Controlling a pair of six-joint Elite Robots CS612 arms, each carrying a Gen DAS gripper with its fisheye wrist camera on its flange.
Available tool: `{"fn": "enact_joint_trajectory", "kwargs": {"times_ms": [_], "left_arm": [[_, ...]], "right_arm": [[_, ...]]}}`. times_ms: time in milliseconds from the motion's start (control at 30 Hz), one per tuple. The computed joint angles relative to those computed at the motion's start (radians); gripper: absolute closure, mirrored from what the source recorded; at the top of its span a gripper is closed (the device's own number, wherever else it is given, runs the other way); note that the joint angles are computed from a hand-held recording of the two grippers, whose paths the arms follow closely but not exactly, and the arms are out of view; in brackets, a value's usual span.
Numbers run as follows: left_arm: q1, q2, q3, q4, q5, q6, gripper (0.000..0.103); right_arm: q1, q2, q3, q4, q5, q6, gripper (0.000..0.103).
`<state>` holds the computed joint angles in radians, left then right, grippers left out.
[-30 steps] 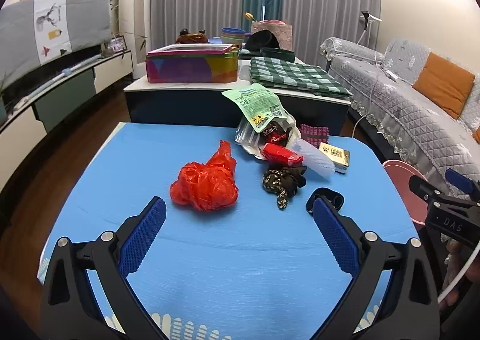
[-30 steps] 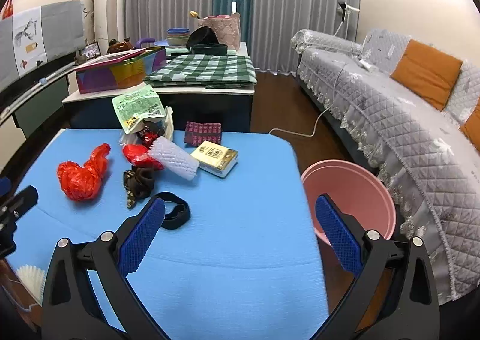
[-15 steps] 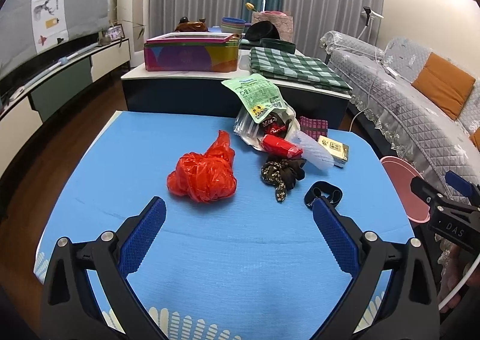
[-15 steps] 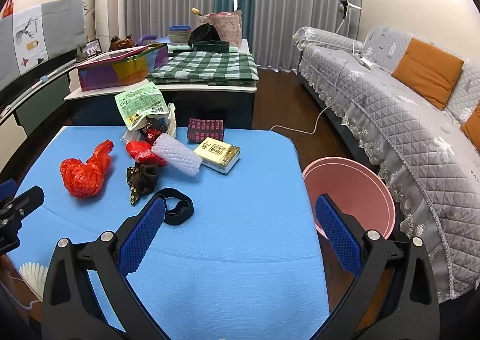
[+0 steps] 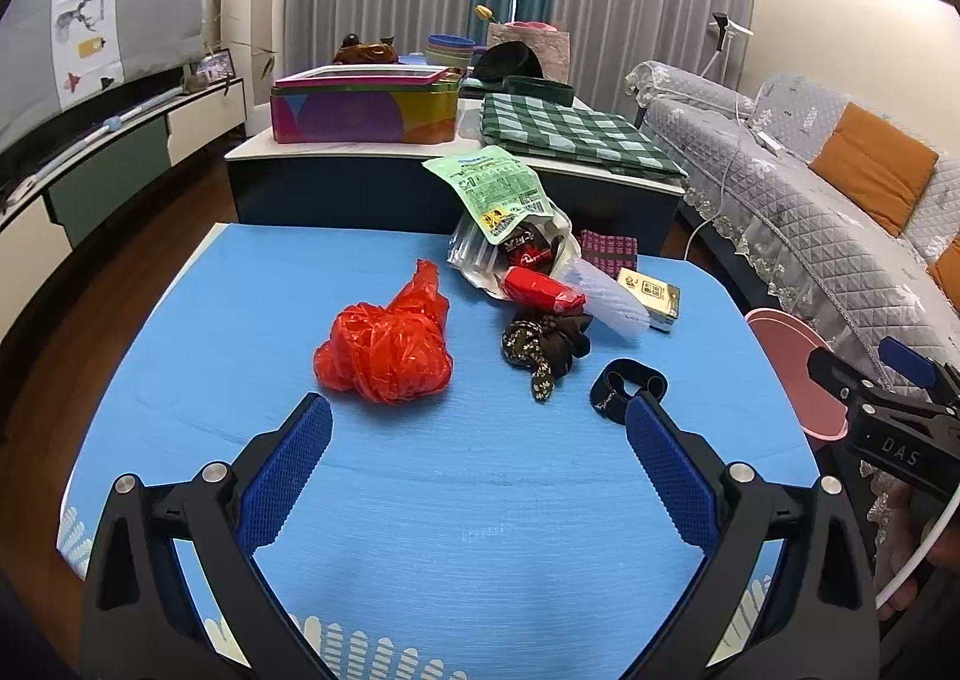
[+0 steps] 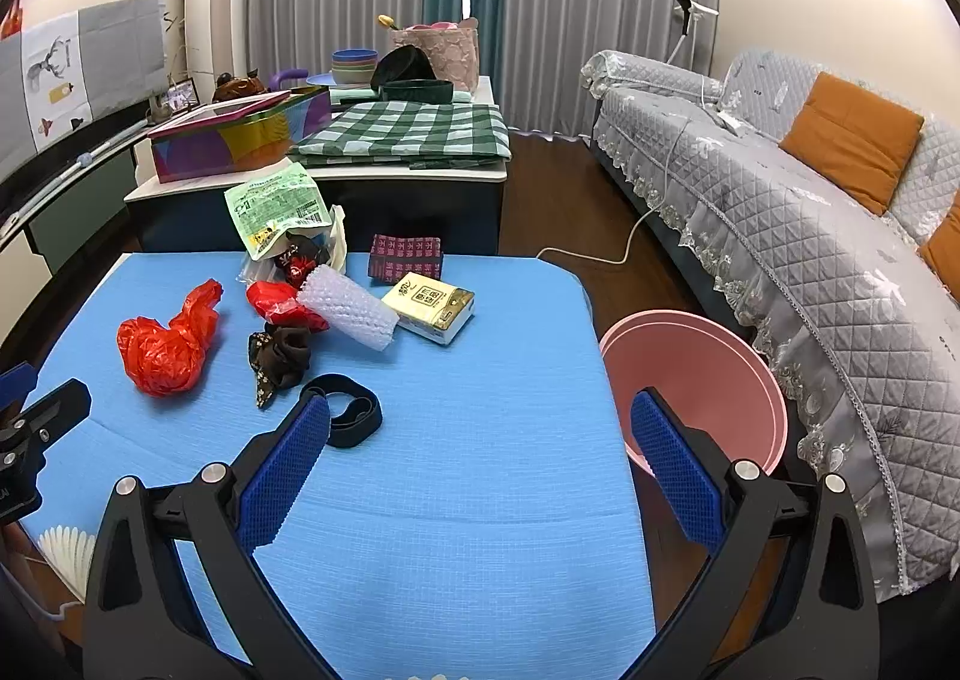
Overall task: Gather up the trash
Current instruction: 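Move left tool toward red plastic bag while right tool moves toward black hair tie, then close left tool on red plastic bag while right tool closes on black hair tie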
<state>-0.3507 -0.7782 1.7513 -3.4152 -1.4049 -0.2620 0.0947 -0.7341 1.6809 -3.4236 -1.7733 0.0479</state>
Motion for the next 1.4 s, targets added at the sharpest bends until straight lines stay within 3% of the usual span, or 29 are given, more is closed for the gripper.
{"fn": "enact_joint_trajectory", "kwargs": {"times_ms": [900, 1133, 1400], "left_arm": [[-0.002, 0.004, -0.001, -0.017, -0.015, 0.005, 0.010], [0.006, 0.006, -0.004, -0.002, -0.021, -0.019, 0.016], [0.033, 0.025, -0.031, 0.027, -0.035, -0.039, 0.041]], "right_arm": [[0.006, 0.006, -0.002, -0.030, -0.004, -0.021, 0.008], [-0.002, 0.008, -0.004, -0.011, 0.054, 0.002, 0.026], [-0.003, 0.035, -0.046, 0.039, 0.155, -0.006, 0.046]]}}
